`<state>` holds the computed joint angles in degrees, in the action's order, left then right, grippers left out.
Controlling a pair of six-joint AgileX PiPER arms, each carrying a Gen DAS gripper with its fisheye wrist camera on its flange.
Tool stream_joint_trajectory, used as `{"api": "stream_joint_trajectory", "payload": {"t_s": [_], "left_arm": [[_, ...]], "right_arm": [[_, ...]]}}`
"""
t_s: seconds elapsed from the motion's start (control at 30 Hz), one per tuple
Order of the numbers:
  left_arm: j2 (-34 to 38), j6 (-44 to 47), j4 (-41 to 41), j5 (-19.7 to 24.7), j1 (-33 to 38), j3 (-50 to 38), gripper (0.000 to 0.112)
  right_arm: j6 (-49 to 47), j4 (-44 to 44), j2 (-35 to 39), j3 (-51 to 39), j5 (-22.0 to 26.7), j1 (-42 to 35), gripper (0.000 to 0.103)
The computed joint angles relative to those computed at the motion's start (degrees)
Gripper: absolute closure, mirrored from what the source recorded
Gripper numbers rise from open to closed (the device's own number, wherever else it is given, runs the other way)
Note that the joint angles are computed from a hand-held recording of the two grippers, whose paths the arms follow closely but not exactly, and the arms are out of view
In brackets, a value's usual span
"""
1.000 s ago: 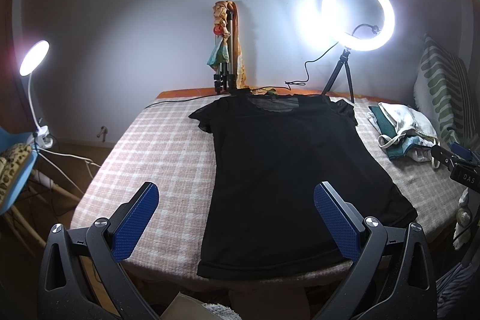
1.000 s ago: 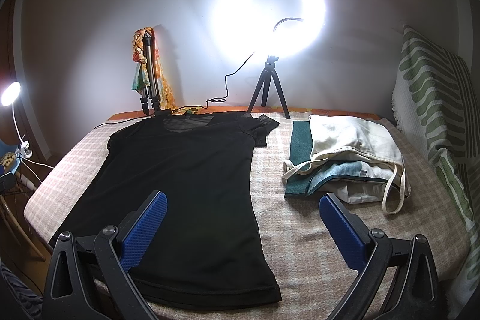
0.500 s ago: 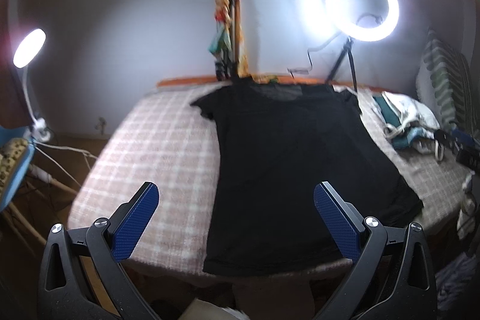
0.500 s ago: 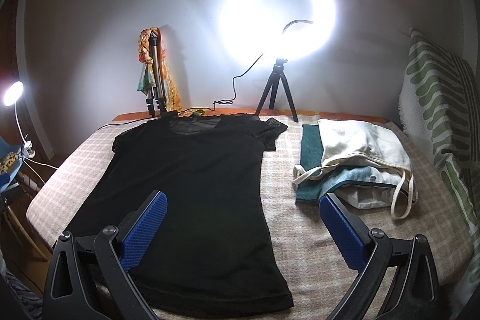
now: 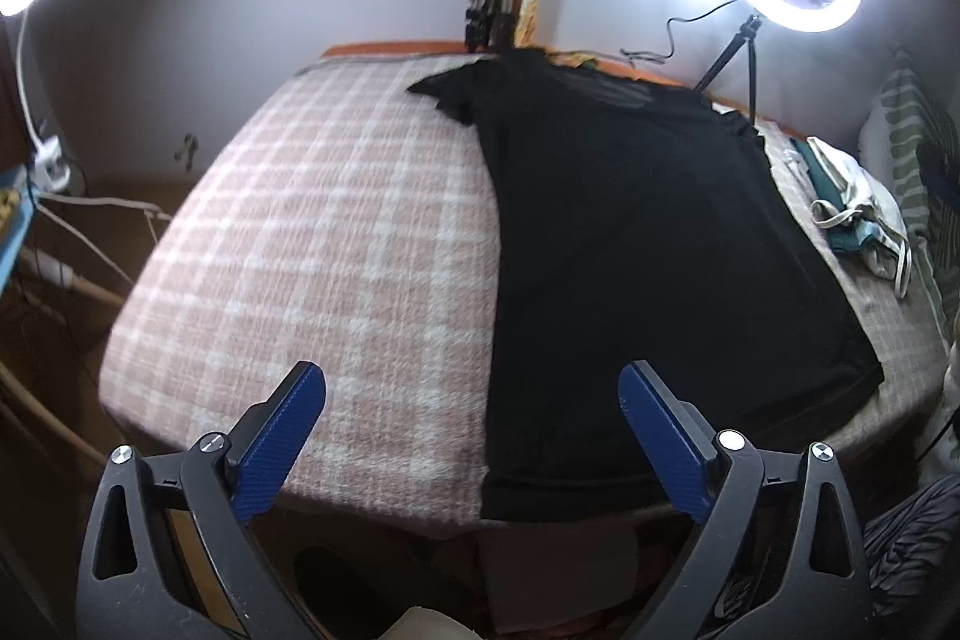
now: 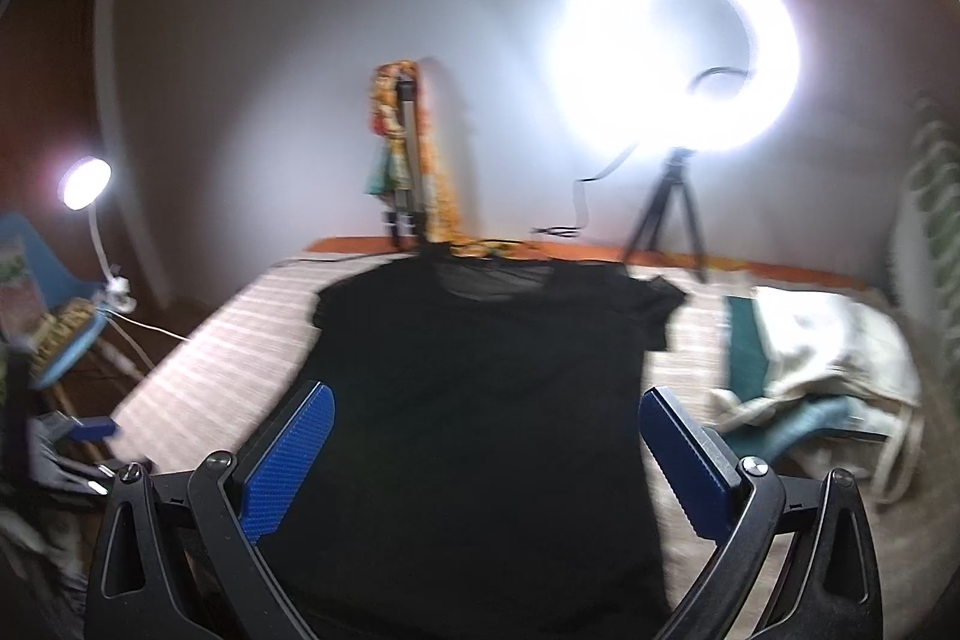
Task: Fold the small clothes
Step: 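Move left tool to the shirt hem while right tool reaches the shoulder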
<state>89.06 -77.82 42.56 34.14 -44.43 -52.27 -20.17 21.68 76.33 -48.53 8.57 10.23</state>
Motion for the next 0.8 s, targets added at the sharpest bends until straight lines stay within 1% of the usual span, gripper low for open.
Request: {"api": "stream_joint_trajectory", "payload": {"t_s": [0.03,0.07,0.1,0.2,0.23,0.27,0.33,0.43,0.47,0.5,0.53,0.57,0.6,0.63,0.7,0.73,0.77,0.8], "left_arm": [[0.2,0.8,-1.0,-1.0,0.8,0.6,0.015],[0.4,2.0,-2.4,-2.5,1.7,1.4,0.015],[0.7,3.9,-4.4,-3.4,2.4,1.4,0.015],[1.0,9.3,-10.2,-5.7,4.9,2.1,0.015],[0.8,10.5,-11.5,-6.8,5.7,2.7,0.015],[0.4,12.0,-13.3,-8.1,6.5,3.5,0.015],[-0.4,17.1,-18.0,-12.5,8.3,5.4,0.017],[-0.3,15.1,-17.2,-13.5,8.4,6.8,0.018],[-0.4,14.0,-17.1,-14.5,8.6,7.6,0.020],[-0.3,14.6,-18.0,-15.6,9.0,8.0,0.023],[-0.3,16.7,-20.4,-17.4,9.4,8.7,0.029],[-0.3,19.4,-23.2,-18.6,9.7,9.1,0.032],[-0.1,20.5,-24.4,-18.8,9.6,9.1,0.032],[0.2,21.8,-25.5,-19.1,9.4,9.0,0.032],[0.7,25.9,-29.1,-19.7,9.3,8.8,0.036],[0.9,28.1,-31.2,-20.1,9.4,8.9,0.043],[1.1,29.0,-32.0,-20.1,9.5,8.8,0.047],[1.3,29.7,-32.4,-20.2,9.6,8.8,0.047]], "right_arm": [[-2.1,2.3,1.9,-2.2,1.3,0.5,0.000],[-2.4,2.3,3.9,-4.5,2.3,1.2,0.000],[-0.6,0.0,5.1,-5.8,2.6,2.0,0.000],[13.2,-16.0,10.8,-12.8,4.8,6.1,0.000],[17.2,-20.2,12.5,-14.7,5.5,7.2,0.000],[19.0,-22.0,13.7,-16.3,6.3,8.1,0.000],[18.0,-20.8,17.5,-21.0,8.4,9.5,0.000],[16.1,-19.4,23.8,-29.4,12.4,11.0,0.000],[15.1,-18.3,25.7,-31.9,13.6,11.2,0.001],[15.1,-17.9,28.5,-36.0,15.8,11.6,0.001],[14.6,-17.0,30.4,-38.7,17.2,11.8,0.002],[14.2,-16.3,32.8,-42.2,19.0,12.0,0.003],[14.3,-16.2,35.5,-46.1,21.0,12.3,0.003],[15.0,-16.8,38.9,-51.3,23.6,12.8,0.004],[15.8,-17.6,45.8,-62.1,29.3,13.9,0.005],[15.7,-17.4,48.9,-67.2,32.5,14.1,0.007],[15.6,-17.3,52.4,-73.0,35.5,14.3,0.010],[15.6,-16.5,56.1,-78.7,38.0,14.5,0.011]]}}
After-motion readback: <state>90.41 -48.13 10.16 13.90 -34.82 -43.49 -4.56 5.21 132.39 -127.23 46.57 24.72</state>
